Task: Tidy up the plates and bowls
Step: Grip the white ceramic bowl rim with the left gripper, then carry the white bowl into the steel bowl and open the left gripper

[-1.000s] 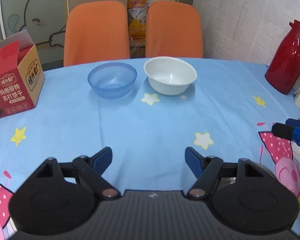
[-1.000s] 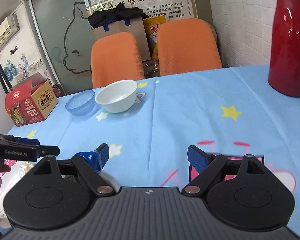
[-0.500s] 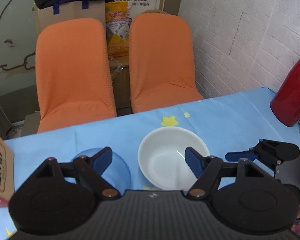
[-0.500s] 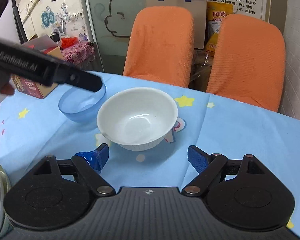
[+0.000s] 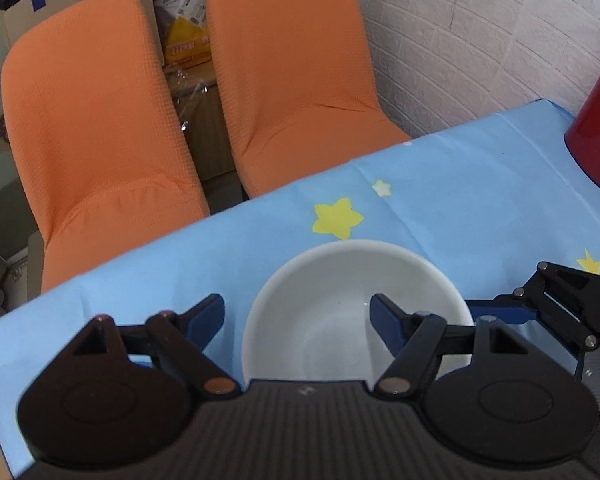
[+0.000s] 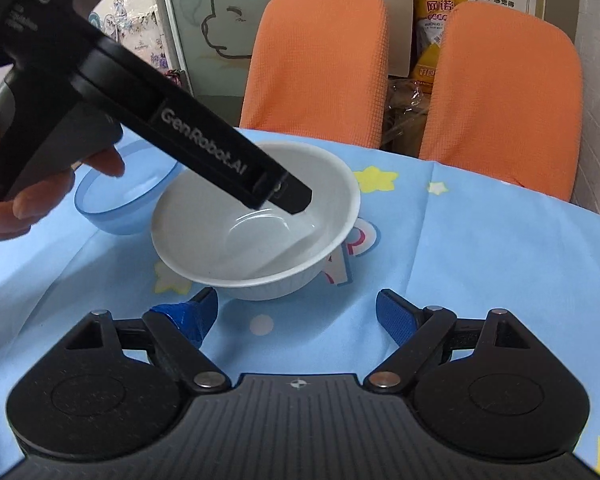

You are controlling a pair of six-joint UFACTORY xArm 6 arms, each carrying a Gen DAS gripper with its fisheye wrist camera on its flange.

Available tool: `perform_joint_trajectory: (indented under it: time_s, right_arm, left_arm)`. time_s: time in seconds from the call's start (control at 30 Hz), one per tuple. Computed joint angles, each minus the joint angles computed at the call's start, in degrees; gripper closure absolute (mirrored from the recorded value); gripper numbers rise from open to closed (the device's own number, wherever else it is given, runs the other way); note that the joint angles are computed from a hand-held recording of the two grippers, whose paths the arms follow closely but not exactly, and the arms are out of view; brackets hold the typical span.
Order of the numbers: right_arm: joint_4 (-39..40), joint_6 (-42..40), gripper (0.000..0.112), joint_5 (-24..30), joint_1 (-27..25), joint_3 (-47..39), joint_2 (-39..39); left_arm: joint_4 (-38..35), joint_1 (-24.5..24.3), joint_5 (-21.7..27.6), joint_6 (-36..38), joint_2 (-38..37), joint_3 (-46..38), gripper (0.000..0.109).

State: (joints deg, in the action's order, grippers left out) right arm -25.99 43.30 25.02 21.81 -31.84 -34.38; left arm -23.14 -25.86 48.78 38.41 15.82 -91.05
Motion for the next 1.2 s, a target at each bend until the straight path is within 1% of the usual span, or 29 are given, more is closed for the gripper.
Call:
perform_joint_trajectory:
  time_s: [0.03, 0.1, 0.17, 0.27, 0.33, 0.43, 0.5, 0.53, 0.57, 0.63, 0.67, 0.73, 0.8, 0.9, 1.0, 1.03, 1.1, 1.2]
  right_arm:
    - [-1.3, 1.8, 0.039, -0.8, 0.0, 0.4, -0.2]
    - [-4.8, 6.0, 0.039, -3.5, -0.4, 1.2, 0.0]
    - [-9.9, 11.8, 0.038, -5.3, -0.6, 1.7, 0.1]
    - [-15.3, 16.3, 0.038, -7.8, -1.4, 1.9, 0.9]
    - [-17.5, 17.3, 0.038, -7.6, -1.2, 1.5, 1.4]
    - [-22.8, 21.4, 0.038, -9.7, -1.9, 1.7, 2.0]
    - [-23.3, 21.8, 0.039, -11.2, -2.5, 2.2, 1.6]
    - [-23.6, 22.3, 0.04, -12.7, -3.1, 2.6, 1.5]
    - [-22.2, 21.2, 0.041, -13.5, -3.3, 3.0, 1.3]
    - [-24.6, 23.3, 0.041, -13.9, -3.7, 2.8, 1.3]
    - [-25.7, 23.8, 0.04, -13.3, -3.4, 2.5, 1.2]
    - [-28.5, 24.7, 0.04, -10.5, -2.2, 1.4, 1.1]
    - [-31.4, 26.0, 0.04, -8.5, -1.1, 0.6, 0.7]
    - [-32.0, 25.2, 0.04, -4.2, 1.8, 0.3, -1.6]
    - [-29.8, 23.8, 0.04, 1.3, 5.8, 0.0, -5.4]
    - [-29.0, 23.6, 0.04, 3.8, 7.6, -0.3, -6.7]
    - [-27.6, 22.8, 0.04, 10.9, 12.8, -1.4, -9.2]
    - [-27.4, 25.2, 0.038, 22.9, 23.4, -2.5, -13.3]
  left_arm:
    - [-0.5, 0.1, 0.3, 0.2, 0.1, 0.1, 0.035]
    - [-0.5, -0.2, -0.8, 0.3, -0.2, 1.1, 0.036]
    - [-1.0, -0.5, -2.2, 0.7, -0.6, 2.1, 0.036]
    - [-1.0, -0.7, -2.8, 0.2, -0.6, 2.4, 0.036]
    - [-0.5, -0.9, -2.9, 0.3, -0.9, 2.8, 0.036]
    - [-1.6, -0.8, -2.5, 1.5, -1.3, 3.3, 0.036]
    - [-2.2, -0.9, -1.8, 2.1, -1.3, 3.2, 0.037]
    - [-1.8, -1.0, -2.1, 2.0, -1.5, 3.6, 0.037]
    - [-1.3, -1.3, -2.7, 2.0, -1.8, 4.1, 0.037]
    - [-2.0, -1.4, -2.8, 2.8, -2.5, 4.9, 0.036]
    - [-2.1, -1.5, -3.1, 2.8, -2.9, 5.4, 0.036]
    - [-2.2, -1.7, -4.6, 2.9, -4.2, 6.9, 0.036]
    - [-2.5, -1.4, -4.4, 2.5, -5.5, 7.8, 0.036]
    - [-3.8, -0.5, -2.4, 2.9, -8.7, 9.5, 0.036]
    - [-4.4, -0.7, -3.2, 3.6, -14.5, 14.0, 0.036]
    - [-4.7, -0.9, -3.3, 3.7, -16.6, 15.6, 0.036]
    - [-5.1, -1.0, -2.5, 2.8, -21.9, 19.7, 0.036]
    - [-5.7, -1.3, -1.0, 2.0, -30.8, 26.8, 0.036]
